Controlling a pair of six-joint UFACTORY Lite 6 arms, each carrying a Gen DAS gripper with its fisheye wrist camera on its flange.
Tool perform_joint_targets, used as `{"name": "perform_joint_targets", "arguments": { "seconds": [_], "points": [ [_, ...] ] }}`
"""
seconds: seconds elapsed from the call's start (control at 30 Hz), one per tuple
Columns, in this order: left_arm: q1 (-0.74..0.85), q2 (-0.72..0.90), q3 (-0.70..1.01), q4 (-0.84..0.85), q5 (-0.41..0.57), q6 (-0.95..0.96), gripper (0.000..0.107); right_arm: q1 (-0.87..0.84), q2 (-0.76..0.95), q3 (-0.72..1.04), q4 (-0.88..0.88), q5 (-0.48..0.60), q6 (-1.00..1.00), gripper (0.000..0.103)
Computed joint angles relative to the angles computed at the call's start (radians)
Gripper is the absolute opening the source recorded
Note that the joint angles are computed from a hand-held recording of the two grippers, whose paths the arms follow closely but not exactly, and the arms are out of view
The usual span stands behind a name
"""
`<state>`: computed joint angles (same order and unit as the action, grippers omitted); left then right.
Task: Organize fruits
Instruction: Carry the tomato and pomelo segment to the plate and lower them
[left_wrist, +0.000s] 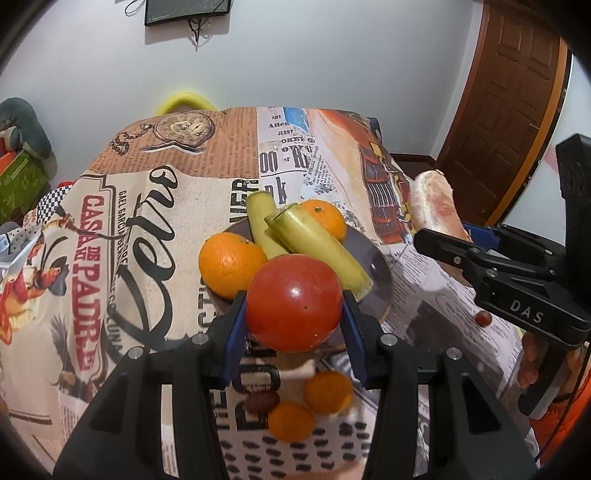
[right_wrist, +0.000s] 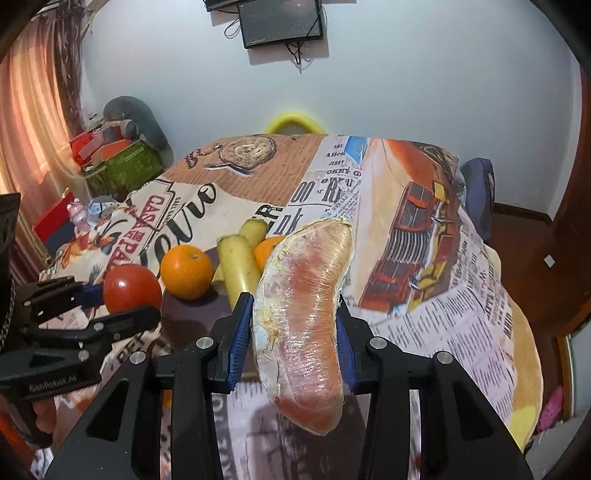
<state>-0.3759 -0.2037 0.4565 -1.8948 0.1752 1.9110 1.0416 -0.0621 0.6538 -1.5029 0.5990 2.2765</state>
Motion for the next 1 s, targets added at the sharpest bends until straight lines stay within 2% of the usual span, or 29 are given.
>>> {"name": "perform_joint_targets", "arguments": {
  "seconds": [0.2, 0.4, 0.57, 0.7, 0.83, 1.0],
  "points": [
    [-0.016, 0.150, 0.070, -0.283, 0.025, 0.281, 0.047, -0.118, 0.108, 0.074, -0.067, -0.099, -0.029, 0.038],
    [-0.003, 0.326, 0.154, -0.264, 0.078, 0.244, 0.047, -0.190, 0.202, 0.111, -0.147, -0.178, 0.027, 0.038],
    [-0.018, 0.405, 0.188, -0.382, 0.080, 0.345, 0.047, -0.224, 0.258, 0.128, -0.244, -0.234, 0.131, 0.038],
    [-0.026, 0.431, 0.201, -0.448, 0.069, 0.412, 0.047, -0.231, 0.301, 0.157, -0.201, -0.247, 0.068, 0.039],
    [-0.031, 0.447, 0.206, -0.508, 0.060, 0.468, 0.047, -0.249, 0.281, 0.136, -0.263, -0.274, 0.120, 0.039],
    [-0.033, 0.411, 0.194, -0.501, 0.055, 0.462, 0.049, -0.238, 0.258, 0.143, -0.125, -0.257, -0.035, 0.040]
  ]
}}
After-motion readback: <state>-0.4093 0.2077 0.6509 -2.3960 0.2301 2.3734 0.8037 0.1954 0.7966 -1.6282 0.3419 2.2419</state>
